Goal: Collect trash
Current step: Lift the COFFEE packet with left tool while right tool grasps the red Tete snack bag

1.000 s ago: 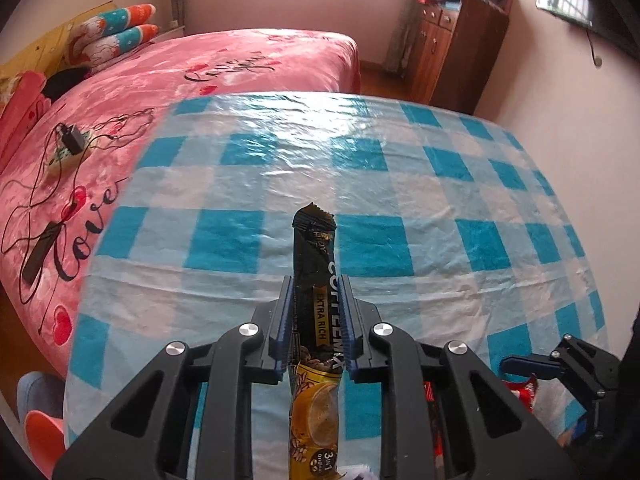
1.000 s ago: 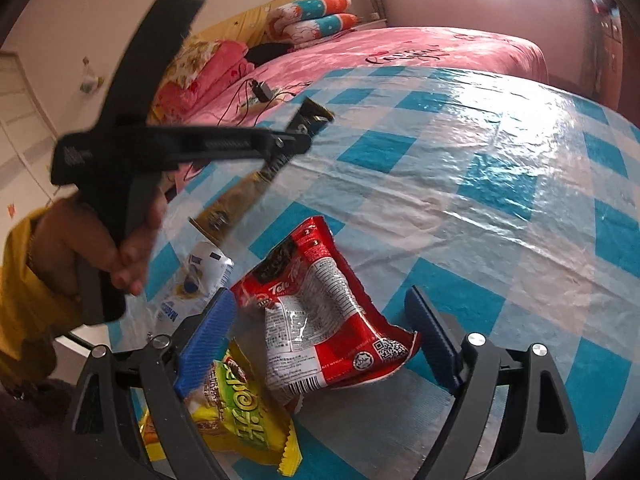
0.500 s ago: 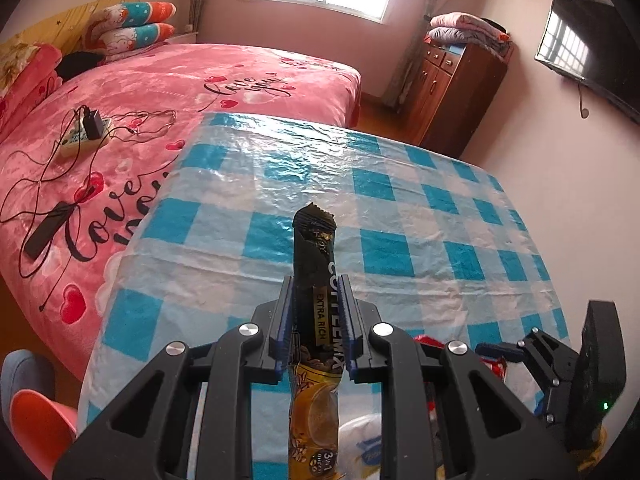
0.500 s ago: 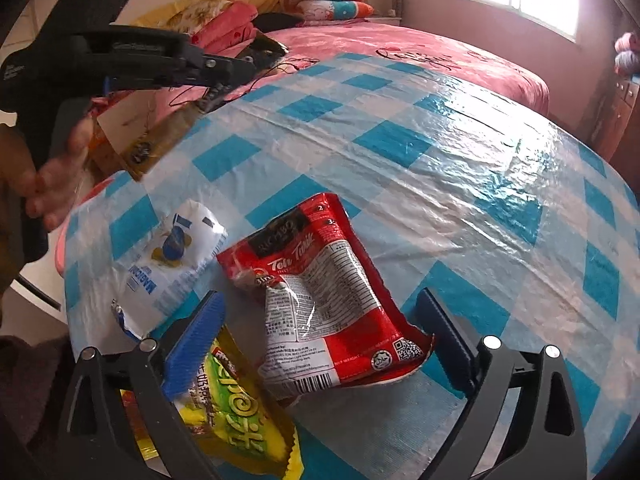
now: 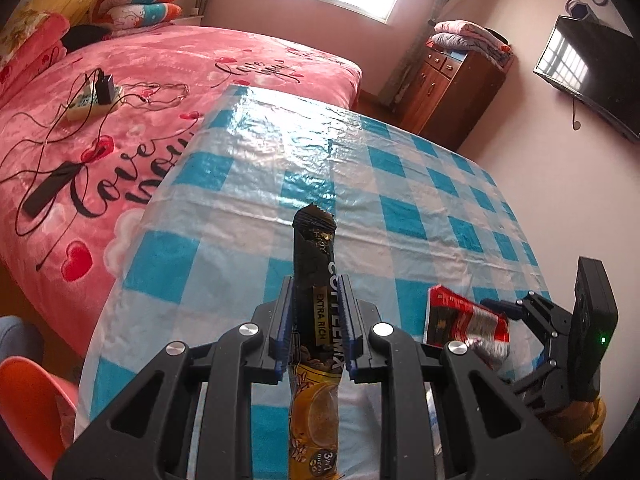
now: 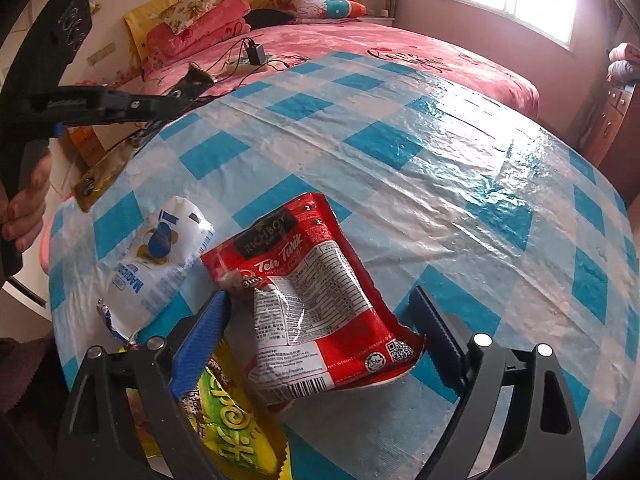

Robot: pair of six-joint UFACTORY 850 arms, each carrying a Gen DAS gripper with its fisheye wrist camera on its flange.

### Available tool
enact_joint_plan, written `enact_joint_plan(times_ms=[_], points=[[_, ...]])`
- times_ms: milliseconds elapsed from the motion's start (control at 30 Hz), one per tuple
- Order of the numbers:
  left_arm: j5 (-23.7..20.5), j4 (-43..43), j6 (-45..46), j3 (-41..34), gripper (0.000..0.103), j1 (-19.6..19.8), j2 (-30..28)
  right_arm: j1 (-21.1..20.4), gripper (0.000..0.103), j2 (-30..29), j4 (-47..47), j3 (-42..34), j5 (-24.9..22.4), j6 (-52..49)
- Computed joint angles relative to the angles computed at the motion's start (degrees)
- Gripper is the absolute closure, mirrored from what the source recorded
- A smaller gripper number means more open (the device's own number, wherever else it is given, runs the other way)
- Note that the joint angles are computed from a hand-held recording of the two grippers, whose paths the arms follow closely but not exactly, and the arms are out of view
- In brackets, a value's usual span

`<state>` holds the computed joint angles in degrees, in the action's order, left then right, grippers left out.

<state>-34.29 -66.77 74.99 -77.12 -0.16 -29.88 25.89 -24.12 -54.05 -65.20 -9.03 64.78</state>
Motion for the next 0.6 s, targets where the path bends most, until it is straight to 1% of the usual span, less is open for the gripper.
enact_joint_plan(times_ms=[33, 100, 133, 267, 467, 600], points=[[-0.5, 0.0, 0.1, 0.1, 0.08, 0.3, -0.1, 0.4, 0.019, -0.2, -3.1, -0.2, -1.4, 3.2], [-1.3, -0.1, 0.4, 0.1, 0.08, 0.8, -0.3, 0.5, 0.022, -0.1, -5.5, -0.1, -1.9, 6.0], [-1.6, -0.4, 0.8, 0.3, 0.08, 1.1, -0.3, 0.5, 0.026, 0.0, -6.9, 0.0, -2.0, 7.8], [-3.4, -1.2, 1.5, 0.7, 0.08, 2.3, -0.6, 0.6, 0.031, 0.2, -9.8, 0.2, -2.7, 11.7], [-5.5, -1.9, 3.0, 1.8, 0.08, 3.7, -0.6, 1.1, 0.033, 0.0, -11.5, 0.0, -4.5, 15.8], [-7.0, -2.8, 3.7, 2.2, 0.08, 4.7, -0.7, 1.6, 0.034, -0.1, -9.3, -0.5, -6.1, 15.6]])
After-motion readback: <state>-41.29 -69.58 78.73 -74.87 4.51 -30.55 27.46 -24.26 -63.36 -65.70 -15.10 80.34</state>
